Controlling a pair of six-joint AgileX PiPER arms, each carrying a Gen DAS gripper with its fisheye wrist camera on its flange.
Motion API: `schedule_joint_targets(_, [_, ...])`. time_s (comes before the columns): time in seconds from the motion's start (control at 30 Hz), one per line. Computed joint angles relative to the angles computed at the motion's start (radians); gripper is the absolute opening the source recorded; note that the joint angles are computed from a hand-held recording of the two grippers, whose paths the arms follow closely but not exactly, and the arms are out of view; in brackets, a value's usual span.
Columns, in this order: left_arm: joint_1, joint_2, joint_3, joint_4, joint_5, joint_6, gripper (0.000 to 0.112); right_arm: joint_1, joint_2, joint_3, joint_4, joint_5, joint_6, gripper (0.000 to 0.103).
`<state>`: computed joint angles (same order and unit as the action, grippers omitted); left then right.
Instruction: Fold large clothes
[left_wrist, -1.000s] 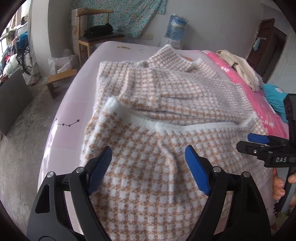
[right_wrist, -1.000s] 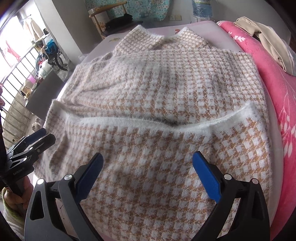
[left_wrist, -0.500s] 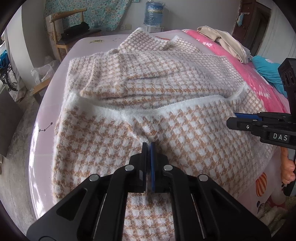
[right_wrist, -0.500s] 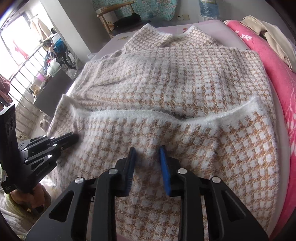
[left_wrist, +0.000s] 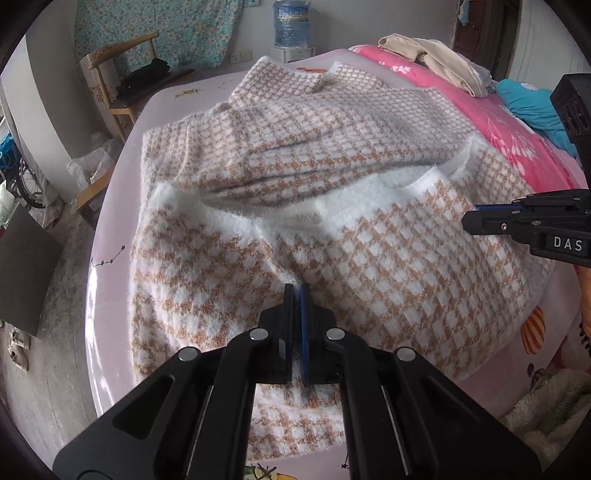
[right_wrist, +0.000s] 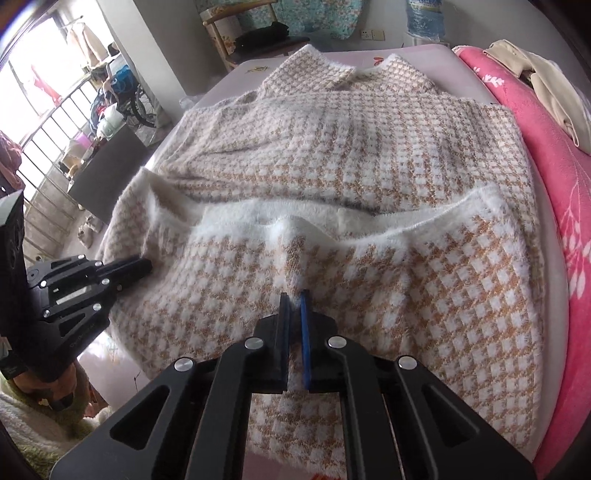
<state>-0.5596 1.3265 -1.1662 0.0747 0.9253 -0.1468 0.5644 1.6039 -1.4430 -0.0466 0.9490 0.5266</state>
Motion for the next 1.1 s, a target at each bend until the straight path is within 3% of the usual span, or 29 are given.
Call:
schedule_joint_targets(0.17, [0.038,0.035,-0.007,-0.047,-0.014,0.030,0.005,-0.019,0.035,-0.039,-0.005,0.008,-0.017,0.016])
schedule_joint_targets(0.23, [0.069,0.024,-0.011,-0.101,-0.006,0.061,0.007,-0.023,0.028,-0.046,-0.033,0.044,0.001,0.040])
schedule_joint_targets(0.33, [0.132,-0.018,-0.006,-0.198,-0.027,0.123,0.014,-0.068,-0.060,0.020,-0.027,0.003,-0.003,0.045])
schedule_joint_targets(0.43, [0.157,-0.039,-0.010,-0.268,-0.051,0.185,0.016,-0.107,-0.130,0.065,-0.165,0.023,0.106,0.048])
schedule_joint_targets(0.53, [0.126,-0.011,-0.028,-0.164,-0.069,0.102,0.016,-0.172,-0.142,0.092,-0.236,0.047,0.153,0.047])
schedule_joint_targets(0.67, [0.152,0.001,-0.024,-0.048,-0.110,-0.002,0.016,-0.250,-0.114,0.109,-0.180,0.004,0.060,0.046])
schedule_joint_targets(0.73, [0.162,0.001,-0.009,0.032,-0.121,-0.053,0.016,-0.267,-0.080,0.104,-0.150,0.003,0.020,0.022])
schedule_joint_targets(0.8, [0.196,-0.004,0.000,0.031,-0.117,-0.050,0.016,-0.272,-0.082,0.116,-0.105,-0.004,-0.012,0.009])
schedule_joint_targets(0.93, [0.285,-0.037,0.004,-0.050,-0.099,0.018,0.016,-0.202,-0.140,0.120,-0.255,0.022,0.128,0.007])
schedule_joint_targets(1.1, [0.350,-0.005,-0.018,-0.088,-0.092,0.061,0.024,-0.258,-0.140,0.161,-0.195,-0.017,0.117,0.007])
